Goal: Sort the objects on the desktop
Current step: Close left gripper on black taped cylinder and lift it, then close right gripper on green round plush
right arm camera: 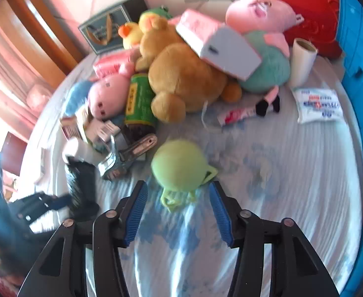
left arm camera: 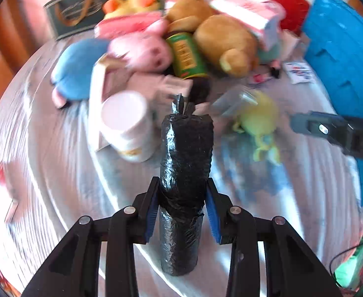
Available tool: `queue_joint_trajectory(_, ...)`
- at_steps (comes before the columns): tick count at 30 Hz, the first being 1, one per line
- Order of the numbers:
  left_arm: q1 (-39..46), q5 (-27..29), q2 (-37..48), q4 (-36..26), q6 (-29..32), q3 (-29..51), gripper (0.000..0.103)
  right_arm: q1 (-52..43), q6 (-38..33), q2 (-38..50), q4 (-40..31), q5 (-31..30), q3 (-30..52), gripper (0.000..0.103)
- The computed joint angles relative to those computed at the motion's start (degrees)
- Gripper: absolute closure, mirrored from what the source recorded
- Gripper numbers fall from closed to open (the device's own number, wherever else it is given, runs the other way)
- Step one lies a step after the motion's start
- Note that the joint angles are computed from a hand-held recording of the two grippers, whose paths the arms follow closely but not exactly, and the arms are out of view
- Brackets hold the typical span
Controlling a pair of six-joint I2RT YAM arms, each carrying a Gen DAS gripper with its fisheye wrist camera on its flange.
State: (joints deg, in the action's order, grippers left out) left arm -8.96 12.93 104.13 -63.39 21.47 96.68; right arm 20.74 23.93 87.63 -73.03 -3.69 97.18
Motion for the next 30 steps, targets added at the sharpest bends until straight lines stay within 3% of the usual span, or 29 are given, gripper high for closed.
queue_joint_trajectory(3,1.13,-1.10,1.79,-0.58,-1.24,-0.94,0.069,0.51,0.40,1.33,-0.42,1.51,-2.01,0.013)
queue_joint_trajectory(6,1.67,-2.51,2.53,-0.28,-1.63,-3.41,0.063,0.87,0.09,2.89,-0.94,3.11,-4.47,0.012)
queue_joint_trajectory(8,1.54,-3.21,1.76,1.67,-1.48,-5.37,0.051,0.24,0.23,4.15,-1.02,2.04,-6.40,0.007)
queue_joint_trajectory(9,1.05,-4.41,2.06,1.99,-1.62,-5.79,0.039,-0.24,0.62,5.27,-1.56,0.93,-7.20,0.000)
queue_joint_trajectory(13,-0.89,-5.88,-0.29,6.62,-2.23,-10.41,0.012,4.81,1.61,8.06,2.20,9.99,-9.94,0.000)
queue_joint_trajectory(17,-1.16,-5.56,-0.39,8.16,-2.73,-11.03,0.001,7.12,6.60,3.41,14.50,15.03,-20.45,0.000)
queue_joint_trajectory(20,-1.29,-5.73,0.07,7.16,-2.77,-9.69,0.000,8.05,6.46,1.73,20.79,16.70,-25.91,0.000)
queue_joint_trajectory(24,-1.40,-6.58,0.57,4.42,-3.27,-7.28,0.000,5.46,3.61,2.44,22.78,11.74,-27.13,0.003)
queue_joint_trajectory(26,-1.52,-7.84,-0.19,3.41,-3.70,-6.35,0.015,3.86,3.45,0.78,25.34,9.15,-28.56,0.018)
queue_joint_trajectory(27,-1.48,-8.28,-0.71,3.30,-3.61,-6.08,0.023,3.68,3.61,-0.36,26.97,9.62,-29.36,0.020)
queue_joint_trajectory(29,-0.96,-8.20,-0.81,2.64,-3.86,-4.71,0.030,3.49,3.13,-2.84,31.86,10.71,-31.52,0.018)
queue_joint_trajectory(30,-0.65,-7.84,-0.14,2.00,-4.30,-3.62,0.031,3.22,2.48,-3.12,33.91,10.46,-32.13,0.008)
